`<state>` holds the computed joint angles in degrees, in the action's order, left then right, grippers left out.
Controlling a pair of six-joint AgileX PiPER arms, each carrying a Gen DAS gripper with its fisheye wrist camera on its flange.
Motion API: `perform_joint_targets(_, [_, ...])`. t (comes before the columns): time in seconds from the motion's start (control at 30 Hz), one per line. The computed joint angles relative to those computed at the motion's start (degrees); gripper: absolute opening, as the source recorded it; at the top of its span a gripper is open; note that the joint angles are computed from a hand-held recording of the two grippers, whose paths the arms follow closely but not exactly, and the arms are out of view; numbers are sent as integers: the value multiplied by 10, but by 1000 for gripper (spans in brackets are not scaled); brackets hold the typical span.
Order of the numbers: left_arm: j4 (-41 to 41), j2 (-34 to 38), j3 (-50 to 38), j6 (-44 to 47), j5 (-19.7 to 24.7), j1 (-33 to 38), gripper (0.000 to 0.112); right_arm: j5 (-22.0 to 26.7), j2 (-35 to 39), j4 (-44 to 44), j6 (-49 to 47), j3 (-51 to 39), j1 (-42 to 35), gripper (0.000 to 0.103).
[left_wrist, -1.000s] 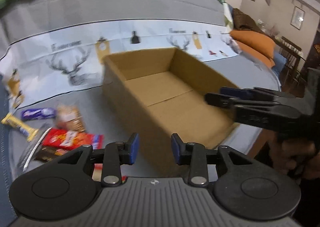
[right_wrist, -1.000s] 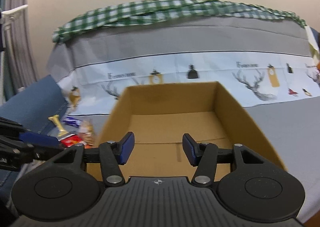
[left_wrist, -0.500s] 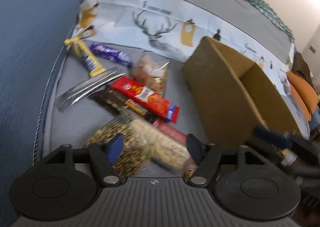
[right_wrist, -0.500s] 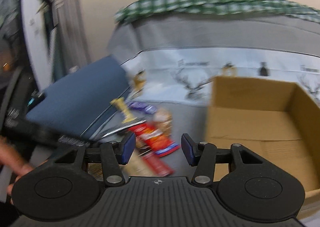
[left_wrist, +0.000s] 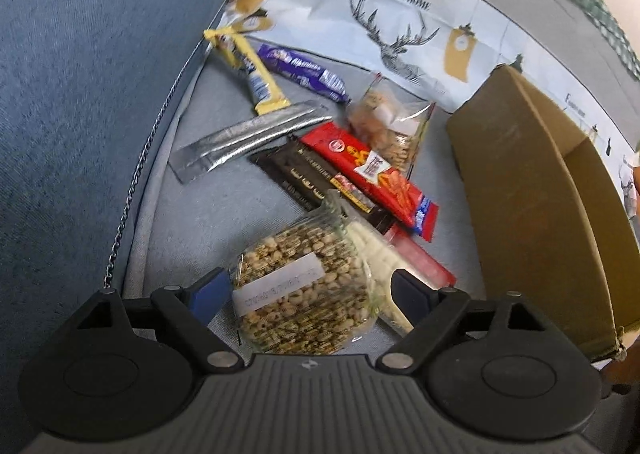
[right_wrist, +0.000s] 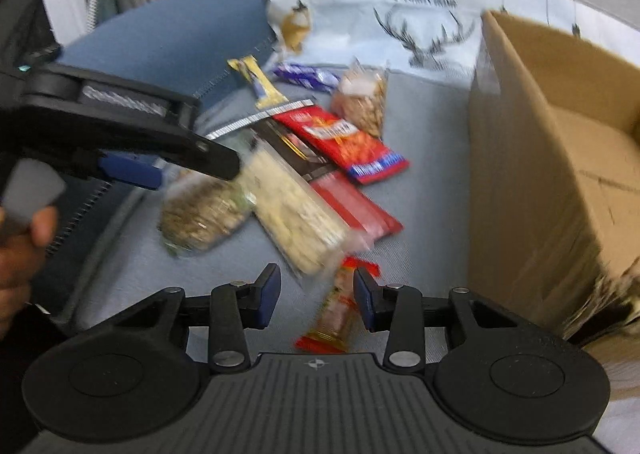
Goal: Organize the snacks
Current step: 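Grasp the small red-gold candy bar with the right tool while the left tool grasps the mesh nut bag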
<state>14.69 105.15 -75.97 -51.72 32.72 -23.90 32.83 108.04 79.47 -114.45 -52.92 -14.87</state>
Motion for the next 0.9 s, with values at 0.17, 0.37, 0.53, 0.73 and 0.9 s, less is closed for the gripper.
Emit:
perform_joint_targets(0.17, [-60, 10, -8, 51, 1, 16, 91, -17, 29, -23, 37, -25, 8, 42])
perform_joint_targets(0.37, [-74, 30, -33, 67, 29, 16, 91, 0, 18, -50, 47, -24, -1, 22])
perform_joint_targets(0.53, [-64, 39, -46, 69, 47, 10, 92, 23, 11, -62, 45, -24, -11, 20])
perform_joint_targets(0.73, [-54, 44, -56, 75, 61, 2, 91, 52, 0, -80, 35, -19, -25, 20])
perform_joint_targets(0.9, [-24, 44, -60, 58, 70, -11, 86, 50, 9, -114, 57, -26, -27, 20])
